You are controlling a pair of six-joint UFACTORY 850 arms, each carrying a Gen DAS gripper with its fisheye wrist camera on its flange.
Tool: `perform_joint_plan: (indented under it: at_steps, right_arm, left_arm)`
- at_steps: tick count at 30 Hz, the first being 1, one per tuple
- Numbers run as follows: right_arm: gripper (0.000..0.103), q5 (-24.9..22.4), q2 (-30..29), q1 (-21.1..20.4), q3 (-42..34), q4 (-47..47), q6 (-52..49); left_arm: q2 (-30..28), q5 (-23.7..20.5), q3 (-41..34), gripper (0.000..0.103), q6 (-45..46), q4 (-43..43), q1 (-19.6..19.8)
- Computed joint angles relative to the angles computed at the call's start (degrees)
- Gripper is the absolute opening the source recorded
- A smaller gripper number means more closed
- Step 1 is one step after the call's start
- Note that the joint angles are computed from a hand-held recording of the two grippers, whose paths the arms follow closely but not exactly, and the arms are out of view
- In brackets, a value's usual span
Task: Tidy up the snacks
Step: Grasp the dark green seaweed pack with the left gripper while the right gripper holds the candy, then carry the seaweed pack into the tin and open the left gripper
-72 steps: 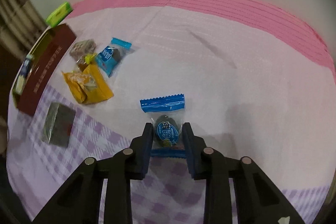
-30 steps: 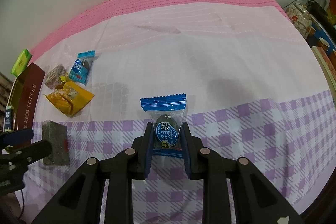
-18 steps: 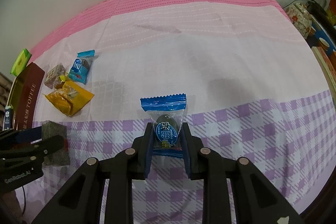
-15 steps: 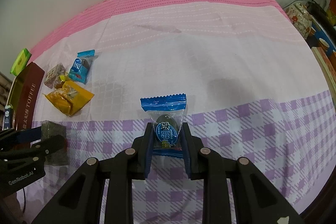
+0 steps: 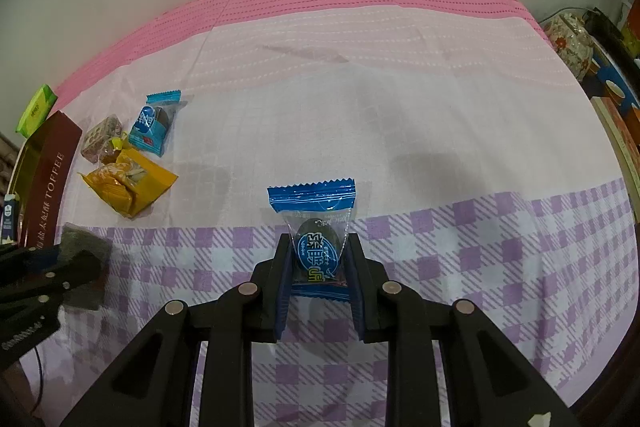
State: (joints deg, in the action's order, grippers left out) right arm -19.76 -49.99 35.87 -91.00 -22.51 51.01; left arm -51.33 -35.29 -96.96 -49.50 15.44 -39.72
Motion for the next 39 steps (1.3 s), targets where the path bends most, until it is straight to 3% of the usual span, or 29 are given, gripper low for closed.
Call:
perform_joint_plan:
  at_steps: [11, 23, 28, 39]
  right_arm:
    - [0.023, -0.07, -0.04, 0.04, -0.01, -0.3, 0.18]
    - [0.023, -0.43, -0.23, 0.08, -0.28, -1.27, 0.7]
    - [0.023, -0.67, -0.25, 0.24, -0.3, -1.84, 0.77]
    - [0.024, -1.94, -0.57, 0.76, -0.83, -3.81, 2.86]
  left_arm:
    - [5.39, 0.32, 4.72, 0.027, -4.33, 5.63, 1.66]
    - [12.59, -1.4, 13.18, 0.027, -15.88, 17.55, 7.78]
    - [13.68, -1.81, 15.46, 0.027, -18.87, 19.1, 11.17]
    - [12.39, -1.33, 16.67, 0.027, -18.76, 20.39, 14.3]
